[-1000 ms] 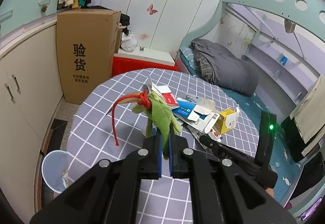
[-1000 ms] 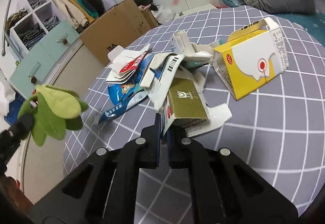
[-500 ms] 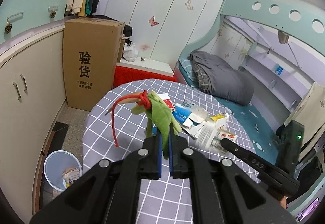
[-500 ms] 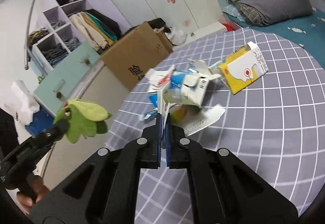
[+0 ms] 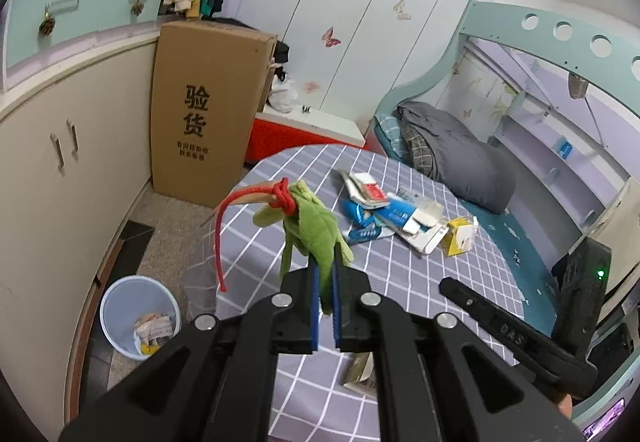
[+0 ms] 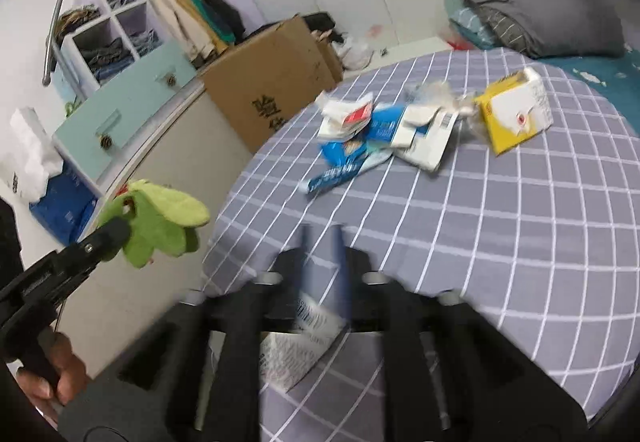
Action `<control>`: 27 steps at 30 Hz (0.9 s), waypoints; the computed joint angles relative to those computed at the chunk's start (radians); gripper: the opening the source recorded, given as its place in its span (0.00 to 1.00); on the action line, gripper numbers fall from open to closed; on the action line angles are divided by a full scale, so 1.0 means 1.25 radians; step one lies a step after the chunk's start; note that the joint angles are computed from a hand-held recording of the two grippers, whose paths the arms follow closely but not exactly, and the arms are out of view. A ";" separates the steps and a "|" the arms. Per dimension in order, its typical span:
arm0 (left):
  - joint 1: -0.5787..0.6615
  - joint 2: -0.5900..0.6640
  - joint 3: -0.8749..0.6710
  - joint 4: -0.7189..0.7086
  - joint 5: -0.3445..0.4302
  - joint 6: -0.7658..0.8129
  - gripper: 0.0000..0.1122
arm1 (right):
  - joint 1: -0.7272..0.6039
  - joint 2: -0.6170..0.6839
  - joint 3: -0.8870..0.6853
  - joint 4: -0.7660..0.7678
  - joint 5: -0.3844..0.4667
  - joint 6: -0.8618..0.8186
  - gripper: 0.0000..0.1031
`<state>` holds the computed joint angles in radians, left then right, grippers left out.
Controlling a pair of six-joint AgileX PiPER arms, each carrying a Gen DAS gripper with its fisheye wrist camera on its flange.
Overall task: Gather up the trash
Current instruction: 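Grasp the white carton with the right gripper while the left holds the leaf toy, then carry the leaf toy and white carton over the wastebasket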
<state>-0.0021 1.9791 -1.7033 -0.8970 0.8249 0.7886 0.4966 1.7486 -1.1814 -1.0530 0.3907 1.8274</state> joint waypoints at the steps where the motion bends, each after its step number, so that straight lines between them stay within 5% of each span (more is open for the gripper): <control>1: 0.005 0.002 0.004 -0.003 0.001 0.004 0.04 | 0.014 0.000 0.004 -0.025 0.018 0.024 0.66; 6: 0.029 0.012 0.016 -0.014 0.010 0.018 0.04 | 0.045 0.020 0.008 -0.043 -0.023 0.067 0.67; 9: 0.041 0.009 0.029 -0.020 0.014 0.031 0.04 | 0.065 0.035 -0.017 0.040 -0.020 -0.019 0.77; 16: 0.048 0.010 0.042 -0.026 0.018 0.048 0.04 | 0.128 0.145 -0.136 0.125 0.120 -0.097 0.82; 17: 0.049 0.008 0.045 -0.028 0.019 0.053 0.04 | 0.126 0.157 -0.150 0.133 0.134 -0.110 0.79; 18: 0.052 0.008 0.047 -0.031 0.020 0.059 0.04 | 0.124 0.161 -0.154 0.130 0.137 -0.112 0.58; 19: 0.056 0.008 0.046 -0.033 0.021 0.063 0.04 | 0.121 0.166 -0.162 0.139 0.137 -0.124 0.50; 27: 0.096 0.033 0.018 -0.052 0.039 0.065 0.04 | 0.099 0.191 -0.224 0.184 0.099 -0.226 0.30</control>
<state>0.1174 2.0203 -1.6810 -0.9616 0.8732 0.8700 0.6208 1.9869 -1.4609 -0.8234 0.5147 1.5453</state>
